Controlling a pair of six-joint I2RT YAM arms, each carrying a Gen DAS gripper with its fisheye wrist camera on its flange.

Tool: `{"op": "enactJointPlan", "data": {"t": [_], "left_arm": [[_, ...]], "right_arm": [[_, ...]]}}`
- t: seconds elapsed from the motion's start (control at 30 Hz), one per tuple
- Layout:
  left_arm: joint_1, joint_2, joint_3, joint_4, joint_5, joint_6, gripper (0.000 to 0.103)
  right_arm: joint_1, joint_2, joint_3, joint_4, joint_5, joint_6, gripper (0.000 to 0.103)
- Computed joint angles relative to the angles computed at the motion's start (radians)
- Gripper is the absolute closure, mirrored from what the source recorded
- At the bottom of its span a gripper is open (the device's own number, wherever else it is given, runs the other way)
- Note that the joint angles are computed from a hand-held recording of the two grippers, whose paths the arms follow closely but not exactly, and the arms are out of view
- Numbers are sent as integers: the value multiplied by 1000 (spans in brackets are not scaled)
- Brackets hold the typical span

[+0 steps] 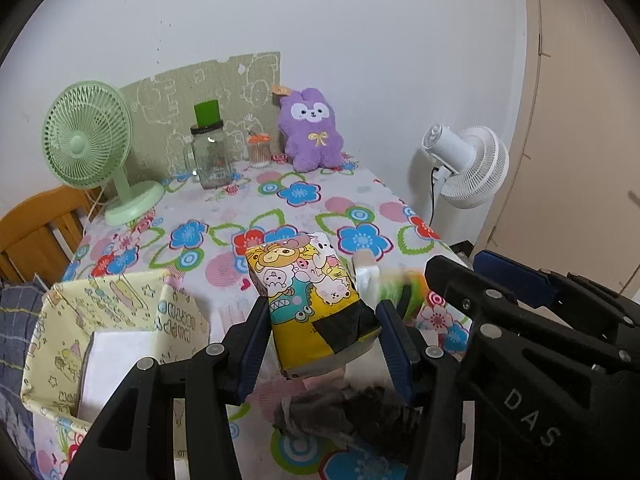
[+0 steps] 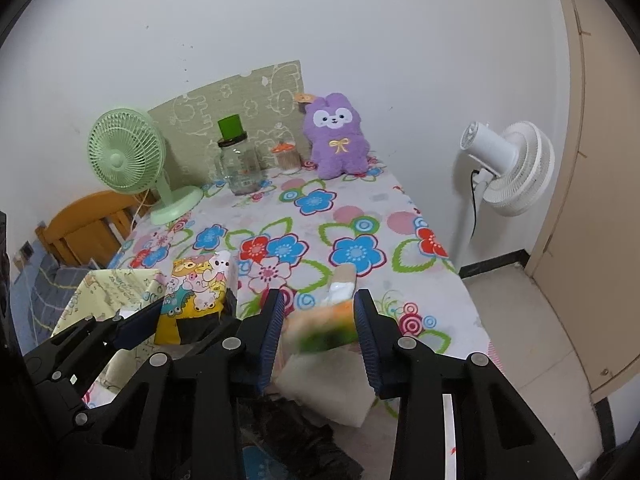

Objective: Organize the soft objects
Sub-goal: 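Grasp yellow bear tissue pack with left tool while right tool grasps green tissue pack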

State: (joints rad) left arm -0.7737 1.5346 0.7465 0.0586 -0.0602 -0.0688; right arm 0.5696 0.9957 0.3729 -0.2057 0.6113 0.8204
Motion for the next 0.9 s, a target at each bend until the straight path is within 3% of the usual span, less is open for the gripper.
{"op": "enactJointPlan", "data": {"t": [0.17, 0.27, 0.33, 0.47, 0.9], "left_arm": [[26, -11, -30, 11, 26, -6, 49], [33, 7, -27, 13, 35, -9, 49], [35, 14, -28, 16, 40, -10, 48], [34, 52, -10, 23, 38, -14, 49], [19, 251, 128, 32, 37, -19, 48]], "right_arm": [[41, 16, 1, -18, 30, 25, 62], [40, 33, 2, -9, 24, 23, 57], [39, 45, 1, 0, 23, 24, 41], [27, 67, -10, 40, 19, 1, 29], [-224, 237, -48, 277, -182, -145, 28]]}}
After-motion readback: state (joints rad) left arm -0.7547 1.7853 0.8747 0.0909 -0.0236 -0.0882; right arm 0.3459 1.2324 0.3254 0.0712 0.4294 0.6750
